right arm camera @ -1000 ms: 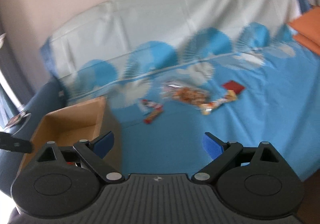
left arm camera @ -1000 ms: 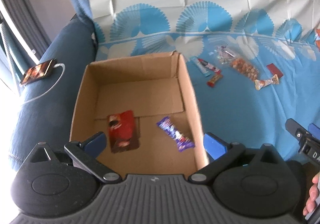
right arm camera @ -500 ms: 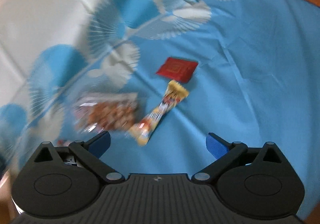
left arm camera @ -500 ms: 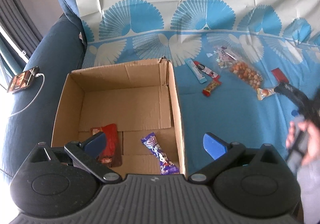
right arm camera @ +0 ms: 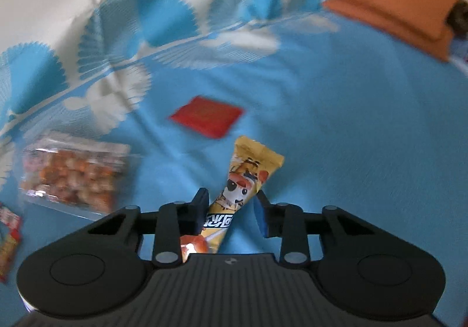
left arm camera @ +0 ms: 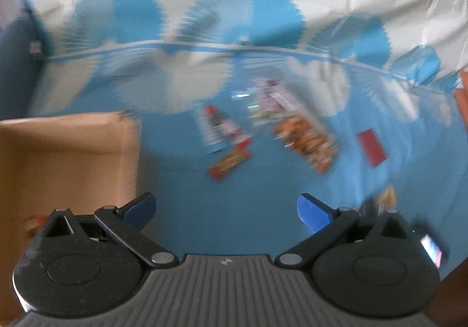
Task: Organize snacks
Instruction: 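Grasp the clear nut bag with the left tool while the right tool grasps the yellow snack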
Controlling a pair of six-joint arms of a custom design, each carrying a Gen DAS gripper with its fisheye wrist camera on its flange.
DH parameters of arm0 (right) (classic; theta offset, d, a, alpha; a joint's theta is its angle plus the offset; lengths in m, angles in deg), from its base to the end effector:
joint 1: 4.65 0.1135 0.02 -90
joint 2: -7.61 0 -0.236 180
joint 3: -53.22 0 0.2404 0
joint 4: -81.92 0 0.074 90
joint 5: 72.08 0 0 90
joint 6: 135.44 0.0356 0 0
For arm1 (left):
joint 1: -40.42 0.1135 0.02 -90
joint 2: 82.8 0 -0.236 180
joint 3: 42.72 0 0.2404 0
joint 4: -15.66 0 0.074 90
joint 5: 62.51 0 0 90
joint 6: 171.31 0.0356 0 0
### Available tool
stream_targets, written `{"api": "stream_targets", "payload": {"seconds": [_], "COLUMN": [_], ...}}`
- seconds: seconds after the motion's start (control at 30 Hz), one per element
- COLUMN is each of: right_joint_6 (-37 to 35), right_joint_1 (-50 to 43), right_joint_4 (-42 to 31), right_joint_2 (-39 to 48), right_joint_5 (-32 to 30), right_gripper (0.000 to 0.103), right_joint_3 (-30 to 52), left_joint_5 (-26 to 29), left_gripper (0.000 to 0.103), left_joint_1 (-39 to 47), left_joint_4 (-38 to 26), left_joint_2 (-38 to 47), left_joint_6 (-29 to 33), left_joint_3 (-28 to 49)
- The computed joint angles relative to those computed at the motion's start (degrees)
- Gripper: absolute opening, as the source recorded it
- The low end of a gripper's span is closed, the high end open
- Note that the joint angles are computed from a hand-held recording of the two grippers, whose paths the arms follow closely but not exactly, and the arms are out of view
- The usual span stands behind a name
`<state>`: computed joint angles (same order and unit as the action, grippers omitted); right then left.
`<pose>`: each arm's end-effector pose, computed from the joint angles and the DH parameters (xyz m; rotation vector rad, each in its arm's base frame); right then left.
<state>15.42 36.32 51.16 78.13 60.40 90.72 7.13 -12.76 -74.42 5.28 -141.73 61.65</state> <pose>0.1571 0.1046 0.1150 0.5994 2.2187 -0.1471 0.1734 -0.2110 0.3137 -0.2386 2.6819 -0.0561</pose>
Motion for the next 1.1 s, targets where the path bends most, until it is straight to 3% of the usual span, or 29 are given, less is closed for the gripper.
{"api": "stream_targets", "payload": {"seconds": [0.13, 0.23, 0.3, 0.43, 0.53, 0.6, 0.7, 0.77, 0.8, 0.83, 0.87, 1.1], "right_joint_6": [-3.71, -5.09, -7.15, -8.9, -9.83, -10.19, -10.74, -10.96, -11.22, -11.78, -12.26, -9.59], "right_joint_1": [-6.19, -7.37, -7.95, -8.74, -9.04, -9.3, -8.52, -7.47, -7.0, -6.75, -6.97, -4.09], "right_joint_4": [3.84, 7.76, 10.23, 13.06, 13.52, 14.03, 14.03, 13.94, 13.77, 14.1, 13.95, 19.05], "right_joint_2": [-4.08, -2.3, -1.49, -0.5, -0.42, -0.21, 0.75, 1.96, 1.94, 1.38, 0.76, -7.82], "right_joint_5": [-1.84, -3.59, -4.3, -5.21, -5.57, -5.8, -4.94, -3.73, -3.19, -2.87, -2.8, 7.01], "right_gripper": [0.036, 0.038, 0.039, 0.051, 0.057, 0.059, 0.061, 0.06, 0.037, 0.015, 0.015, 0.015], "right_joint_3": [-4.74, -6.3, -6.6, -6.97, -6.87, -6.84, -6.55, -6.16, -6.18, -6.52, -6.56, -12.04], "left_joint_5": [10.71, 16.71, 16.75, 19.42, 17.6, 15.65, 14.45, 13.55, 12.8, 12.71, 13.07, 13.18], "left_gripper": [0.103, 0.103, 0.103, 0.103, 0.103, 0.103, 0.103, 0.098, 0.094, 0.08, 0.061, 0.059], "left_joint_1": [7.09, 10.79, 11.75, 13.59, 14.02, 13.36, 12.46, 11.98, 11.77, 11.72, 11.84, 11.65], "left_joint_4": [14.2, 22.06, 23.97, 21.59, 20.69, 16.85, 10.72, 10.24, 10.59, 10.86, 10.62, 12.64], "left_joint_2": [15.21, 25.6, 31.76, 43.18, 46.74, 49.68, 54.58, 54.33, 53.06, 51.36, 49.96, 29.22], "left_joint_6": [6.68, 3.78, 0.18, -2.73, -5.16, -7.01, -4.74, -3.68, -4.72, -5.85, -6.15, -4.37], "left_joint_3": [5.22, 9.97, 13.78, 23.12, 25.58, 30.71, 39.29, 39.28, 37.8, 35.98, 34.81, 16.34]}}
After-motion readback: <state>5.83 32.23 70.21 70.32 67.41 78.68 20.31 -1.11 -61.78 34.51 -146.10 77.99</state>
